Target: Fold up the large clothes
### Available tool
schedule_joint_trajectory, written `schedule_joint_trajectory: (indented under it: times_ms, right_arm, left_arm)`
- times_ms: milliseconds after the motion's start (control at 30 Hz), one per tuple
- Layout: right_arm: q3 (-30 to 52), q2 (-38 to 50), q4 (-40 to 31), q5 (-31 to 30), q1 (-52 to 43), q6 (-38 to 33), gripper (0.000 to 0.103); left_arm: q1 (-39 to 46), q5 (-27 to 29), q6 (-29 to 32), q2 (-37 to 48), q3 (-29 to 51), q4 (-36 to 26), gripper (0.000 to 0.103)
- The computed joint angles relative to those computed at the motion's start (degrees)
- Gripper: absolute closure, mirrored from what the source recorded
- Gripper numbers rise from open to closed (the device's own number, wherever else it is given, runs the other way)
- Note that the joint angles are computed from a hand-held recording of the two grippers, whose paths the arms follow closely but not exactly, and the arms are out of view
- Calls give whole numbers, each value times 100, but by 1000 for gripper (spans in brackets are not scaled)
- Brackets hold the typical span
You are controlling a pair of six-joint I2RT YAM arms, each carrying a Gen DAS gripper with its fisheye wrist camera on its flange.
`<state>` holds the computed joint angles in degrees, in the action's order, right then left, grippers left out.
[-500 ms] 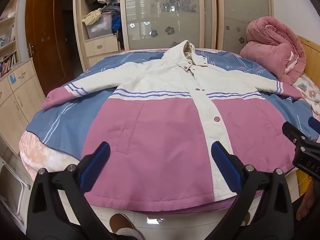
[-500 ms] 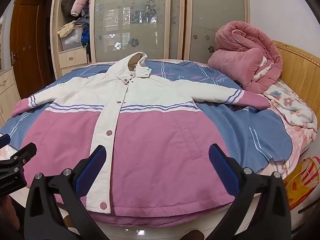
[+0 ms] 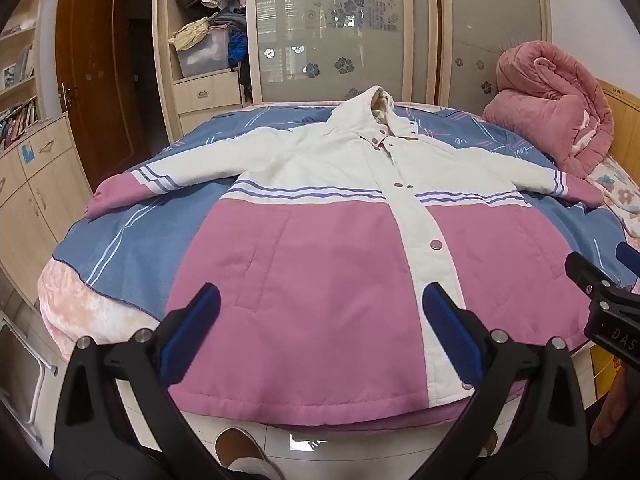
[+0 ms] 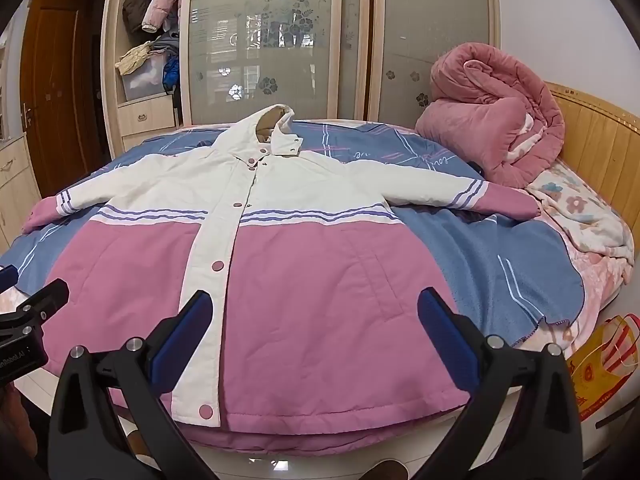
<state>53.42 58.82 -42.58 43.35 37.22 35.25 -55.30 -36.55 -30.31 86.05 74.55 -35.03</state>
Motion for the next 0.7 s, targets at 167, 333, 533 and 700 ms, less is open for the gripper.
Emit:
schedule_joint_trajectory:
  times_ms: [167, 333, 533, 700]
  right_arm:
    - [-22, -16, 36, -23, -40, -39, 1]
    - [29, -25, -33, -7, -13, -32, 1]
    - [7, -25, -15, 6, -10, -28, 1]
    - [-4, -24, 6, 8, -10, -37, 1]
  left_arm:
    - [13, 10, -14, -39, -11, 4, 2]
    - [11, -1, -16, -77, -27, 9, 2]
    - [5, -27, -15, -72, 0, 9, 2]
    - [4, -17, 6, -63, 6, 29, 2]
